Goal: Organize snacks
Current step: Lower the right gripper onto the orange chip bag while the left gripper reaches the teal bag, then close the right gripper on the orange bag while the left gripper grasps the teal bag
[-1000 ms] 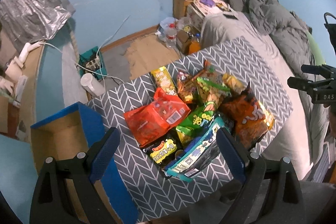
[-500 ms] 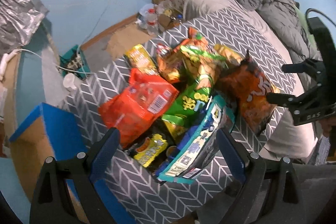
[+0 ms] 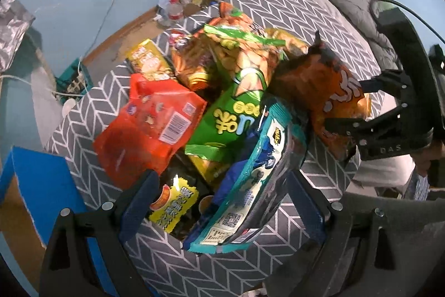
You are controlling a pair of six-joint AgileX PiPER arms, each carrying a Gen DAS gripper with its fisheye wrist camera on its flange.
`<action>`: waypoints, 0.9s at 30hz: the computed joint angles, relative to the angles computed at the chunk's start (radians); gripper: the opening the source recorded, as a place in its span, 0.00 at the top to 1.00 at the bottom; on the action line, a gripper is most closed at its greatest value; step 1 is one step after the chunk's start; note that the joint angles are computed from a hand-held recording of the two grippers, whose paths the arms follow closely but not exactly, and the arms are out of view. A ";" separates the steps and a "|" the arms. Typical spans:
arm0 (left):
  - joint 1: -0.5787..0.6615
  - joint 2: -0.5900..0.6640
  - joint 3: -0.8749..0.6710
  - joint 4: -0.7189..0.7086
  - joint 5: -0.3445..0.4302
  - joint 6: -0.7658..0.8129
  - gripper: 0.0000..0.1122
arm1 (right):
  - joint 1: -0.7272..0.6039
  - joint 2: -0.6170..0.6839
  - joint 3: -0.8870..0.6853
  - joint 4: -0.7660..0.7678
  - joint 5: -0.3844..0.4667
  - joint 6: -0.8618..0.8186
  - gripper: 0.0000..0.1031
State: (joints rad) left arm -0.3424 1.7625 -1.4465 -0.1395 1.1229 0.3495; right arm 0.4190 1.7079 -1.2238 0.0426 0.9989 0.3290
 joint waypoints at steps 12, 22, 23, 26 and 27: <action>-0.062 0.074 0.010 0.037 -0.026 -0.018 0.16 | 0.010 0.032 0.063 0.027 -0.082 0.022 0.44; -0.057 0.111 0.025 0.021 -0.049 -0.037 0.25 | -0.046 -0.109 0.138 0.106 -0.050 0.019 0.52; -0.060 0.110 0.030 0.018 -0.050 -0.042 0.26 | -0.037 -0.131 0.148 0.111 -0.048 0.035 0.52; -0.065 0.107 0.054 0.014 -0.065 -0.052 0.27 | -0.045 -0.179 0.167 0.156 -0.046 0.044 0.55; -0.067 0.110 0.054 0.010 -0.065 -0.054 0.28 | -0.049 -0.200 0.169 0.183 -0.036 0.039 0.57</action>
